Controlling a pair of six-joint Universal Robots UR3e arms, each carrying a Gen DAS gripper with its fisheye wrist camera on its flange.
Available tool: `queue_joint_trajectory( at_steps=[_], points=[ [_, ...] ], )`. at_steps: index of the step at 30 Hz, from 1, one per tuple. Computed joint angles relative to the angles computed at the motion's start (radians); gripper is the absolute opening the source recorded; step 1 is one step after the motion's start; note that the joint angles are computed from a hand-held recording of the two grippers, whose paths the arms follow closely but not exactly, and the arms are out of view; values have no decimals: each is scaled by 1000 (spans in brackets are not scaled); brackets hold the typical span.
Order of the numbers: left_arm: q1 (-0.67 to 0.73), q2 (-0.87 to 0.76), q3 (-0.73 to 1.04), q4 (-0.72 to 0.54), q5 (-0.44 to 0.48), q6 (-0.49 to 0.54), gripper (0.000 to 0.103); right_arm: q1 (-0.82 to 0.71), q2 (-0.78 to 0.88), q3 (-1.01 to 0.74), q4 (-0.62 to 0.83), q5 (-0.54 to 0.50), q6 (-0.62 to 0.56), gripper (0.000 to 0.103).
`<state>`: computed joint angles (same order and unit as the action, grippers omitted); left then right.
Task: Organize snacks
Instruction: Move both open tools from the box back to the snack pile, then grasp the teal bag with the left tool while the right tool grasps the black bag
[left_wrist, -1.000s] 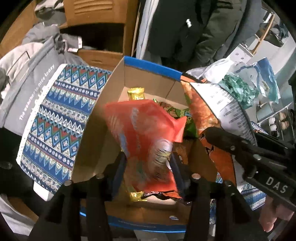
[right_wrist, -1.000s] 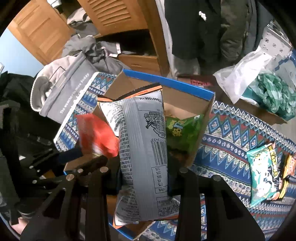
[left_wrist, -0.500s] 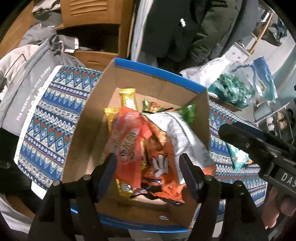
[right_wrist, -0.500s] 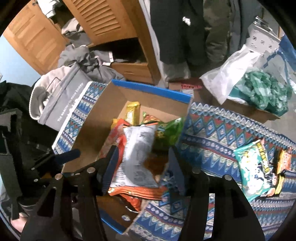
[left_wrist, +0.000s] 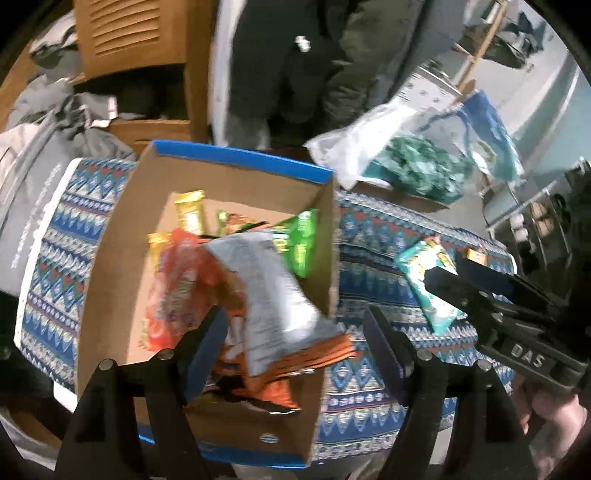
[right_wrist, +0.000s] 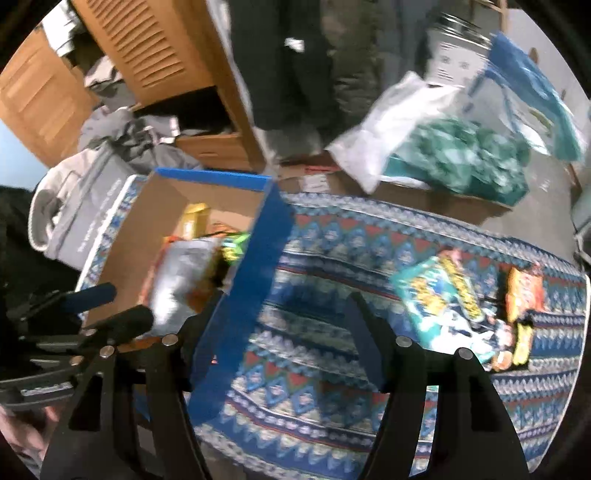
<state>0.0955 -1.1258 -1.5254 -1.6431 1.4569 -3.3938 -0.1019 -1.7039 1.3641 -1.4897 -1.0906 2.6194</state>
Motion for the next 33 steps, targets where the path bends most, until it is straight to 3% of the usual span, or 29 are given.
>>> queue_joint_trajectory(
  at_steps=[5,11,22,27,33],
  points=[
    [-139,-113,62,52,35,-92,77,-101,-21,31,-1,-14,-48,75],
    [-258,-255,151,99,66,-179,81,-205,-14,67,-35,-39,-95,75],
    [-319,-503,339,91,67,-233,81,-264,135,32,-113,-163,-163,76],
    [-361,-647,444,81,61,-234,81,-288,232,-7,-145,-169,-139,76],
    [-379,-763,477,122,18,-241,81,-291,305,28,-279,-237,-103,76]
  ],
)
